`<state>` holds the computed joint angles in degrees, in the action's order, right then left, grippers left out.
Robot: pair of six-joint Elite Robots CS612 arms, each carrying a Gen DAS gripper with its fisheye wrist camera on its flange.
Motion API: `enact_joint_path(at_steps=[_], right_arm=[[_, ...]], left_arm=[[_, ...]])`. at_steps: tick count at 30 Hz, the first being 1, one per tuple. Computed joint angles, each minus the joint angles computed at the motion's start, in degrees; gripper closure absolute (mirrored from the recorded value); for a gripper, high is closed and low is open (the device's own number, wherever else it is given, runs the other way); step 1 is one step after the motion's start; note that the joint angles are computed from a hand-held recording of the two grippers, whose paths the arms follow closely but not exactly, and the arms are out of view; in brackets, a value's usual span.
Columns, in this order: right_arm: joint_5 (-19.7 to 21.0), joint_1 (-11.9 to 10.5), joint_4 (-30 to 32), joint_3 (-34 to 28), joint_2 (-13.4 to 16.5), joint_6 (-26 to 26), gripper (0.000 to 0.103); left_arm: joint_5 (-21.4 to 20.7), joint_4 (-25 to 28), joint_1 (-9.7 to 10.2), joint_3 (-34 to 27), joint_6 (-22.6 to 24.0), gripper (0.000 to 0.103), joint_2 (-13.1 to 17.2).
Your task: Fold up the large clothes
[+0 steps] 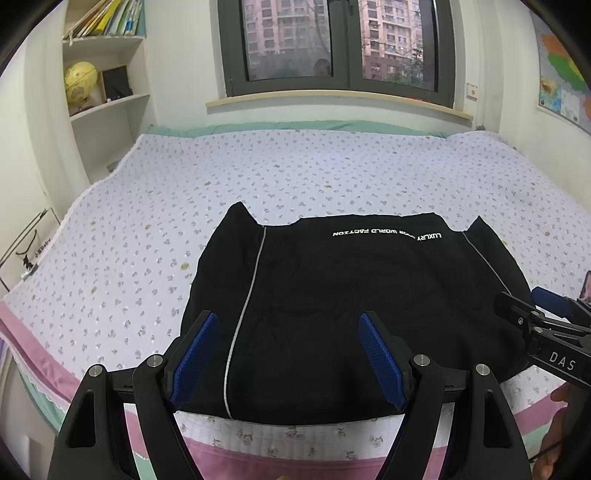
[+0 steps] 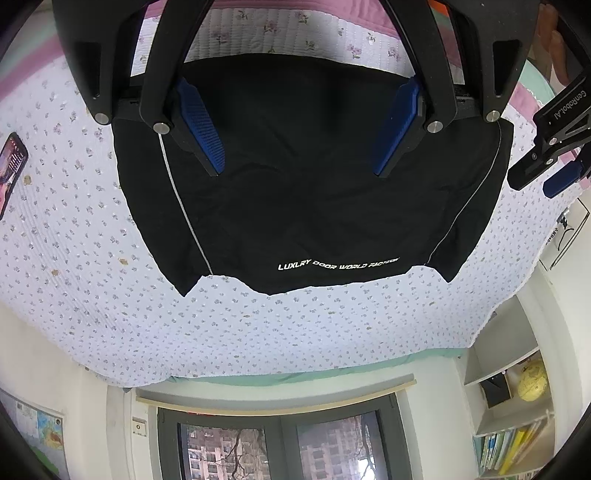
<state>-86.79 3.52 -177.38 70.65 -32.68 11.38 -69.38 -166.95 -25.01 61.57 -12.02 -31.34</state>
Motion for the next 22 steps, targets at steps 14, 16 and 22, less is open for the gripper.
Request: enact_joint_path(at_steps=[14, 16, 22], right_arm=[[0.6, -0.4, 0.7, -0.2, 0.2, 1.1, 0.020], [0.5, -0.4, 0.6, -0.1, 0.2, 1.0, 0.020], [0.3, -0.3, 0.5, -0.2, 0.2, 0.2, 0.020]], left_arm=[[1.5, 0.0, -0.18, -0.1, 0.2, 0.023, 0.2], [2.0, -0.8, -0.30, 0.0, 0.8, 0.024, 0.2], [2.8, -1.5, -0.29, 0.0, 0.9, 0.024, 0.4]])
